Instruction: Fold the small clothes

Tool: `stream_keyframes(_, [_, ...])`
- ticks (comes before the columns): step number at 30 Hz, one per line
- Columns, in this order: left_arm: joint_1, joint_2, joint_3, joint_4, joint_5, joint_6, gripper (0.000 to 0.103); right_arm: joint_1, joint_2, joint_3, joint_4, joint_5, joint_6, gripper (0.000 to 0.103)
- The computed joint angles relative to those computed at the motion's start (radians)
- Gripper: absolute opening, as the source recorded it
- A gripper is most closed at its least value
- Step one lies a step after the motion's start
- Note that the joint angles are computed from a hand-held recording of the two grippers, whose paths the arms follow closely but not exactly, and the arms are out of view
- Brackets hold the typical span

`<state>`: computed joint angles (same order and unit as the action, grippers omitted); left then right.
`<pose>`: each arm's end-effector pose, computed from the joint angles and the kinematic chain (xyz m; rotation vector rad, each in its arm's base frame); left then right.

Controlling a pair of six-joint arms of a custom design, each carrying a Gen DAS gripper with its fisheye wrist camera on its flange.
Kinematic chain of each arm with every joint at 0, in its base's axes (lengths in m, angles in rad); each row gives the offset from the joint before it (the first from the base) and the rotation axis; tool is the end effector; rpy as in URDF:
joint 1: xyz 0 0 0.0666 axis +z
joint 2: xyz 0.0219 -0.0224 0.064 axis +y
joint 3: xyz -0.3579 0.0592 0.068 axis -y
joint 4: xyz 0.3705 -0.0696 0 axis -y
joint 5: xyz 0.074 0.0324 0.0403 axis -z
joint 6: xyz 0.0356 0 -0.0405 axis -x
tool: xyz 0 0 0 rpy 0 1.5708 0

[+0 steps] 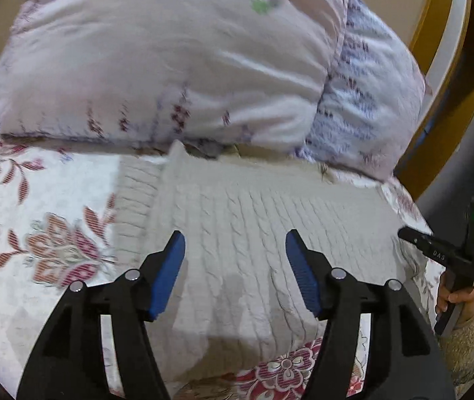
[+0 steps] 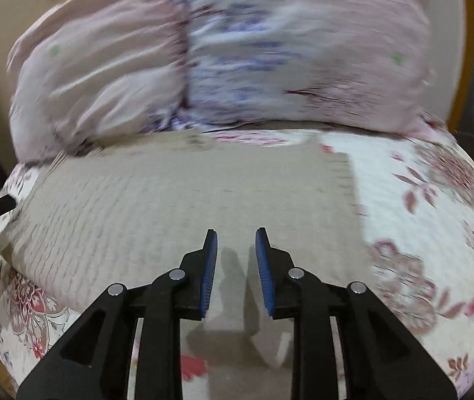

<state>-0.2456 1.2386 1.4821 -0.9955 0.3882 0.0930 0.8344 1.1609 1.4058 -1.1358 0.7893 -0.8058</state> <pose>0.3914 -0.1124 0.5072 0.3751 2.3039 -0.6207 0.2630 0.2519 0.4986 0.2830 2.1322 -0.0543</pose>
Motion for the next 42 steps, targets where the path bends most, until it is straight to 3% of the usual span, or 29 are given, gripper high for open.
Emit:
stream_keyframes(2, [-0.008,0.02,0.002,-0.022,-0.009,-0.001,0.063,-0.007,0.028,0.017,-0.013,-0.014,0.011,0.043])
stream_keyframes(3, [-0.008,0.029,0.001,-0.034,-0.016,-0.004,0.063,-0.018,0.043,0.022,-0.033,-0.042,0.014,0.044])
stream_keyframes(5, [-0.01,0.033,-0.014,-0.031,-0.022,-0.015,0.063,-0.011,0.045,0.01,-0.021,-0.014,0.034,0.045])
stream_keyframes(9, [0.001,0.03,-0.012,-0.026,0.014,-0.009,0.07,-0.005,0.066,0.05,-0.076,-0.012,0.016,0.046])
stream_keyframes(15, [0.127,0.007,-0.03,0.085,0.145,0.212,0.08,-0.007,0.113,0.108,0.014,-0.048,0.101,0.052])
stream_keyframes(21, [0.207,0.073,0.012,0.04,0.224,0.359,0.08,-0.001,0.223,0.217,0.061,-0.084,0.192,0.052])
stream_keyframes(25, [0.209,0.095,0.006,0.054,0.273,0.419,0.08,-0.005,0.288,0.268,0.005,-0.09,0.173,0.053])
stream_keyframes(33, [0.184,0.093,-0.008,0.093,0.278,0.448,0.078,-0.005,0.276,0.247,0.031,-0.094,0.172,0.054])
stream_keyframes(42, [0.176,0.094,-0.024,0.101,0.301,0.466,0.057,-0.002,0.268,0.233,0.049,-0.096,0.17,0.055])
